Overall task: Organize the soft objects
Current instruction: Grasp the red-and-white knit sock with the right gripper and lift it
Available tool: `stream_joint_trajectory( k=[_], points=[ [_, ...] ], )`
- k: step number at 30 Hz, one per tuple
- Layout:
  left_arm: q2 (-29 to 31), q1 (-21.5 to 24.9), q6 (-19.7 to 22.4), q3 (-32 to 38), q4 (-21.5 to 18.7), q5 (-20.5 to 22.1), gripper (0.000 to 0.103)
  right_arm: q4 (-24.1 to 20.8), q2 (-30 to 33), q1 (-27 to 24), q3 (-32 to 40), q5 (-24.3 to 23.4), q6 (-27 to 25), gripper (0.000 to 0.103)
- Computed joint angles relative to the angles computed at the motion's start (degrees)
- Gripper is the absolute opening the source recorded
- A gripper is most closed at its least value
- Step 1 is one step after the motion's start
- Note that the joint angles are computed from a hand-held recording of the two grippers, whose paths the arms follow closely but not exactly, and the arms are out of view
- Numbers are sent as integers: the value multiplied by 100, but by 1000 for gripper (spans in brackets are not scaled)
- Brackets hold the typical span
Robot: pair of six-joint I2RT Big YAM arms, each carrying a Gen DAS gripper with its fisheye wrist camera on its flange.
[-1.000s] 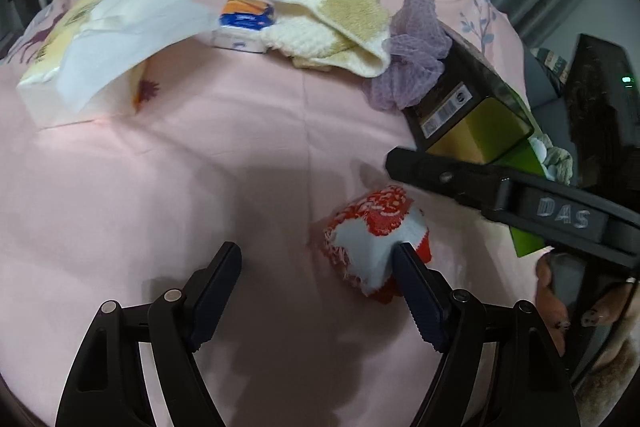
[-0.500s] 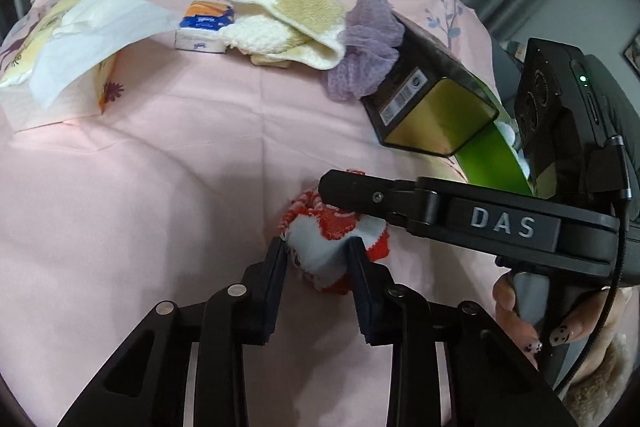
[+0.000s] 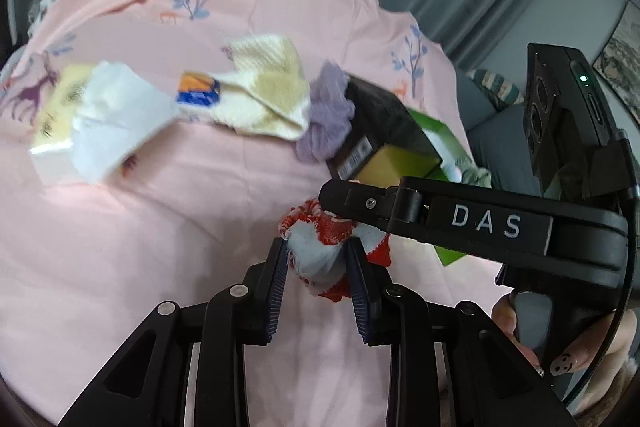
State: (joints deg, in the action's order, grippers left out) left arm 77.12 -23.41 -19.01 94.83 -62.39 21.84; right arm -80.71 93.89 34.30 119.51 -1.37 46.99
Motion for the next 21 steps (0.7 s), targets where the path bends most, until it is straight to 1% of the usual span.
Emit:
stream_joint_trajectory(
  k=[1,3,4,7,9,11,13,15,18,21],
  points=[
    [-26,35,-6,-16,35,-11,30,-11,68,30,121,-8,40,36],
    [-116,129,9,-94,145,-105,30,232,73,122,98,32,34,36],
    [-124,162,60,-116,139,-119,30,448,16,145,-63,-7,79,36],
    [-108,271,32,-231,179,14,30,782,-70,151,-417,-139,337,36],
    [-95,333,-51,-297,182,115,30,783,-28,103,-464,-348,504,36],
    [-124,369,-20,-380,243,125,30,806,20,99,-435,-438,505,36],
    [-154,400,-12,-442,277,79,30,946,16,117,-501,-445,448,36],
    [-118,407,31,-450,207,-3,30,1103,20,127,-639,-516,530,36],
    [-41,400,37,-494,203,-98,30,1108,108,102,-657,-598,503,36],
    [97,396,-16,-498,131,9,30,900,206,76,-614,-578,512,36]
  ],
)
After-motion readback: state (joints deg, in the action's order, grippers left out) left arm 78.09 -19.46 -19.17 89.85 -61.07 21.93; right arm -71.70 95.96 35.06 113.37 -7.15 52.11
